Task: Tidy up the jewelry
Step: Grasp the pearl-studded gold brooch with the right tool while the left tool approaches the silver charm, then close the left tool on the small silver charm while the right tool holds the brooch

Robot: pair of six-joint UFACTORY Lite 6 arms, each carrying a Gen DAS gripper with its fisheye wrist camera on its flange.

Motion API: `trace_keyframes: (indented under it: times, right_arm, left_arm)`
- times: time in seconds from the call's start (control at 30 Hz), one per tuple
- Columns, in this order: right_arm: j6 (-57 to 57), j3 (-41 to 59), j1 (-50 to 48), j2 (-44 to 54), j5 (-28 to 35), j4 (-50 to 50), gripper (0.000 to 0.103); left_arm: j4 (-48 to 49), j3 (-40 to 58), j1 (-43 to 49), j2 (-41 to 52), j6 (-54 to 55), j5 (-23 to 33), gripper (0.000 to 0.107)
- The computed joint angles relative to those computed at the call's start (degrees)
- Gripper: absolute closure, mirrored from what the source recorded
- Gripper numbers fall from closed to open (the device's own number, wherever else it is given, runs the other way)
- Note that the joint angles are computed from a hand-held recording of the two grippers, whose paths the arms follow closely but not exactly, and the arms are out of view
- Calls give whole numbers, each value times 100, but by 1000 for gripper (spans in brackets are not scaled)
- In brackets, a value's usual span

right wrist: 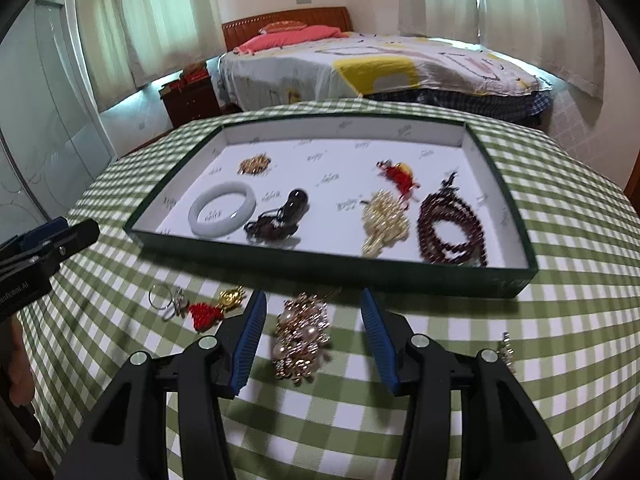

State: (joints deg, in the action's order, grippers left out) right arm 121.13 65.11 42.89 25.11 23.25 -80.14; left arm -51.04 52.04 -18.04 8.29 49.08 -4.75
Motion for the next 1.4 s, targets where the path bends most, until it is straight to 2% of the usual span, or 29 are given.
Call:
trace_keyframes:
  times: [0.07, 0.13, 0.23, 0.37, 0.5, 0.93, 1.0, 1.07, 1.23, 1.3, 1.4]
  right_arm:
    - [-121, 79, 6, 101, -51, 118, 54]
    - [-261, 141, 4, 177, -88, 262, 56]
    - [-345, 164, -22, 248, -193, 350, 61]
    - [-388, 132, 1, 221, -218, 344, 74]
    - [-260, 42, 18, 156, -317, 187, 80]
    - [614, -593, -26, -339, -311, -560, 80]
    - [740, -746, -36, -467, -287, -652, 80]
    - [903, -899, -43, -588, -269, -771, 80]
    - [1166, -1127, -56, -746, -278, -967, 80]
    - [1308, -1201, -70, -784, -302, -1084, 80]
    - [1436, -1262, -96, -822, -328, -1199, 80]
  left_arm:
    - [-164, 9, 15, 20, 126, 12, 30]
    - [67, -10, -1, 48, -129, -8, 30]
    - [22, -46, -80, 89, -64, -58, 30]
    - [-251, -70, -236, 178, 179, -122, 30]
    - [-394, -93, -344, 236, 284, -169, 30]
    - [-863, -133, -821, 306, 552, -258, 32]
    - [-942, -90, -922, 368, 607, -260, 39]
    - [-1081, -31, -979, 441, 732, -227, 41]
    - [-1272, 101, -1181, 670, 875, -214, 54]
    - [-1327, 168, -1200, 760, 935, -144, 64]
    - [-1486, 254, -1222, 882, 1103, -49, 73]
